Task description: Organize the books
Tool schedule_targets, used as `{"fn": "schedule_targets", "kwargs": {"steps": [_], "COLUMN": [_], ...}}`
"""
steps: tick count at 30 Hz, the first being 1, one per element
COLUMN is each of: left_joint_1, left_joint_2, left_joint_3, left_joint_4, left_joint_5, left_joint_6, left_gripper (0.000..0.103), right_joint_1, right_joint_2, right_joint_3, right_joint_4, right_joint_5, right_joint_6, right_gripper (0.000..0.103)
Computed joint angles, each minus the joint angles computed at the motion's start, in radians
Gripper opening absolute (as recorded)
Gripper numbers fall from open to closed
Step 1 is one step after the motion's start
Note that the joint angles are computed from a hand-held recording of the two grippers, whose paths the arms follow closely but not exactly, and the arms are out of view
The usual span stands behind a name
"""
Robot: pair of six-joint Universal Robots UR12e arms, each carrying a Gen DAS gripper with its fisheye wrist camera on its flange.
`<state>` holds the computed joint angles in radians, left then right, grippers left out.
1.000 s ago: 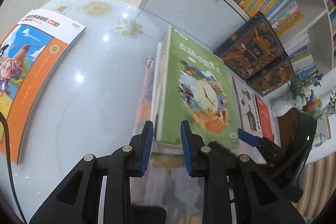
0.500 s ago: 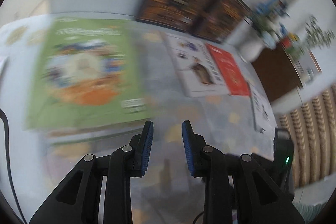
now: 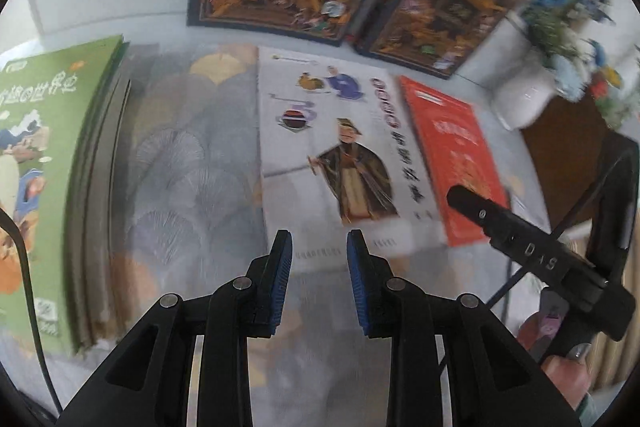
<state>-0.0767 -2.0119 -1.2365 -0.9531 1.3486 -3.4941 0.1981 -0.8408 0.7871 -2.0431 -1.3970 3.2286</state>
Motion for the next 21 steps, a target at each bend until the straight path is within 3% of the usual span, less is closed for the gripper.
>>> {"fn": "schedule_targets", "kwargs": {"steps": [2,4,7,9,12,15,18,21], "left_joint_1": [-0.003,-0.002,0.001,0.003,0.006,0.008,0.010,0.016], "left_joint_2": [-0.030,-0.048,-0.060,-0.072,-0.078,-0.082,-0.079,-0.071], "left_joint_3": [0.048,0.075,0.085,0.096,0.095,0.095,0.087,0.071], "left_joint_4": [-0.076,-0.122,-0.120,-0.132,-0.116,-0.101,-0.088,-0.071], "left_joint_5": [0.032,0.044,0.060,0.065,0.063,0.057,0.047,0.031], "left_joint_6": [-0.033,-0.055,-0.076,-0.083,-0.087,-0.082,-0.073,-0.054], "left_gripper": [0.026,0.025,0.025,0.025,0.026,0.027,0.027,0.027], "right_joint_1": [0.004,0.018,0.028,0.039,0.052,0.063,0.071,0.069], "right_joint_2": [0.054,0.095,0.155,0.173,0.215,0.224,0.221,0.235], "right_joint_3": [-0.094,-0.166,-0.267,-0.292,-0.364,-0.373,-0.373,-0.407], "right_joint_4": [0.081,0.145,0.208,0.199,0.236,0.219,0.243,0.284], "right_joint_5": [0.028,-0.017,-0.061,-0.122,-0.173,-0.193,-0.156,-0.144], "right_joint_6": [-0.049,-0.076,-0.076,-0.073,-0.087,-0.119,-0.155,-0.084], "right_gripper": [0.065,0.065,0.065,0.065,0.074,0.076,0.076,0.077]}}
